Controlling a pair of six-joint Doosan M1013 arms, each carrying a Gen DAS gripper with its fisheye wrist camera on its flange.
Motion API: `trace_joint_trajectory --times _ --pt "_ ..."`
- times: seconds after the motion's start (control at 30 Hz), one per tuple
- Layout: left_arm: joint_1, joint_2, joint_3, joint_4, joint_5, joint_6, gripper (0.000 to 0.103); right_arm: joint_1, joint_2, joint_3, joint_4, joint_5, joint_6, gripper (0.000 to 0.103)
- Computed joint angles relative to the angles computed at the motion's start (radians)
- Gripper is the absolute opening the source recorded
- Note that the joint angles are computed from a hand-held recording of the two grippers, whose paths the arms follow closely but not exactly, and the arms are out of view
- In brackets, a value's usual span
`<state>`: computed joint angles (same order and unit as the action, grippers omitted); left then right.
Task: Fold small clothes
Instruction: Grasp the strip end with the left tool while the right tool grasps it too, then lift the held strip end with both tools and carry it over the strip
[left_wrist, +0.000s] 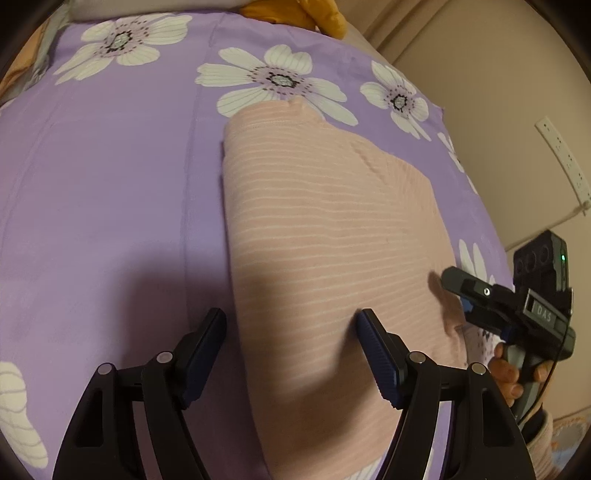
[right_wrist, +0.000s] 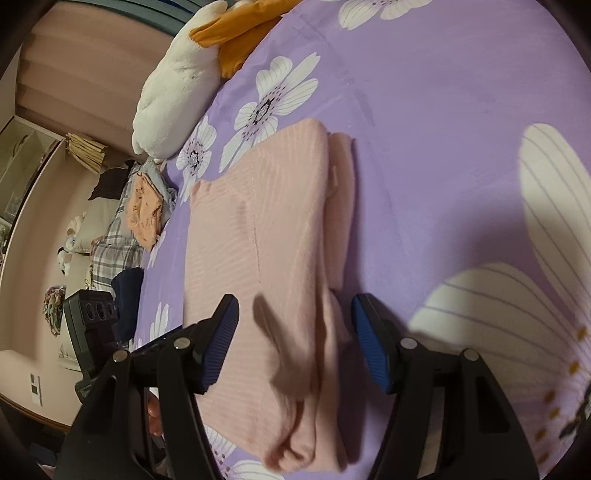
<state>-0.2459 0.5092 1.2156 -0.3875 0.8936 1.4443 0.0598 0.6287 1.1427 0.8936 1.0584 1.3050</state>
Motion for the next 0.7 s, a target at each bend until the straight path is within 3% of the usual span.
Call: trace_joint_trajectory --times 0.5,0.7 --pt "0.001 0.030 -0.023 -0.087 -0.026 0.080 0.077 0.024 0.047 -0.073 -0.009 0.001 -0.030 0.064" --pt "0.006 0.035 -0.026 -0.117 -0.035 0.079 0.077 0.040 0.049 -0.084 -0.056 -0.022 -0.036 0.051"
